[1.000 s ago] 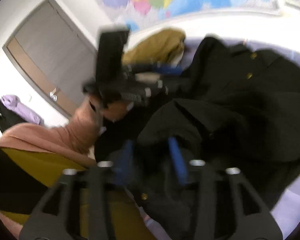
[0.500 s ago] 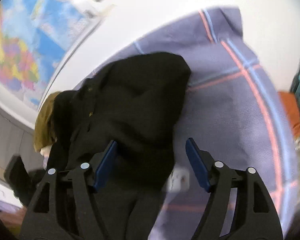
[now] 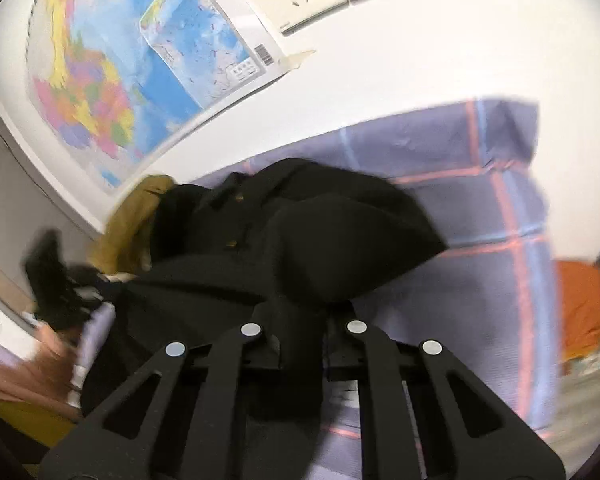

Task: Fold large clothes

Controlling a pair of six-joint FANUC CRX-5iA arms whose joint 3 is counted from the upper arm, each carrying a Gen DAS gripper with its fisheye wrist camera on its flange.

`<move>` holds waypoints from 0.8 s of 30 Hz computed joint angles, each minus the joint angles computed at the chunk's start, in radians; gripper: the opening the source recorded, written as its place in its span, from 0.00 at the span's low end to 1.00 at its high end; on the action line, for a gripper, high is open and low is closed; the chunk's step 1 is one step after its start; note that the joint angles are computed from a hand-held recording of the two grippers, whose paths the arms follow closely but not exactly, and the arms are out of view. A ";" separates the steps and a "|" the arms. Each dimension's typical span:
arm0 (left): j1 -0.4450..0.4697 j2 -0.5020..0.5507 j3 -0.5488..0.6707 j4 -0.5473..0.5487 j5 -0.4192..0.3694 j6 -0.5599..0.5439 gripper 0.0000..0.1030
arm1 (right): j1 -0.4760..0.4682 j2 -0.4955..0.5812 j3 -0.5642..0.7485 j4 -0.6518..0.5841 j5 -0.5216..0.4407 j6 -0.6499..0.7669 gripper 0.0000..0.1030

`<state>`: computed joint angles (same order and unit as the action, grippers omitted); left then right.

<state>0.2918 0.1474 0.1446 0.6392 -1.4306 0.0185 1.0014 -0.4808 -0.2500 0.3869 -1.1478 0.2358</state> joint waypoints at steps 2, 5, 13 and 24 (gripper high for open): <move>-0.028 -0.041 -0.058 -0.022 0.142 -0.028 0.50 | -0.035 0.040 0.032 -0.081 -0.083 0.039 0.21; -0.031 0.018 0.013 -0.070 0.100 0.056 0.52 | -0.035 0.056 0.018 -0.103 -0.167 -0.027 0.58; 0.122 -0.034 -0.074 0.021 0.044 0.059 0.63 | 0.208 0.064 0.021 0.207 -0.221 -0.127 0.64; 0.198 -0.214 -0.288 -0.119 -0.014 -0.105 0.54 | 0.201 0.413 0.364 -0.074 0.036 0.507 0.70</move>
<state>0.4896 -0.0663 -0.1431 0.5206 -1.4441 -0.0869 1.2027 -0.0678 0.1135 0.3132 -1.1115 0.7425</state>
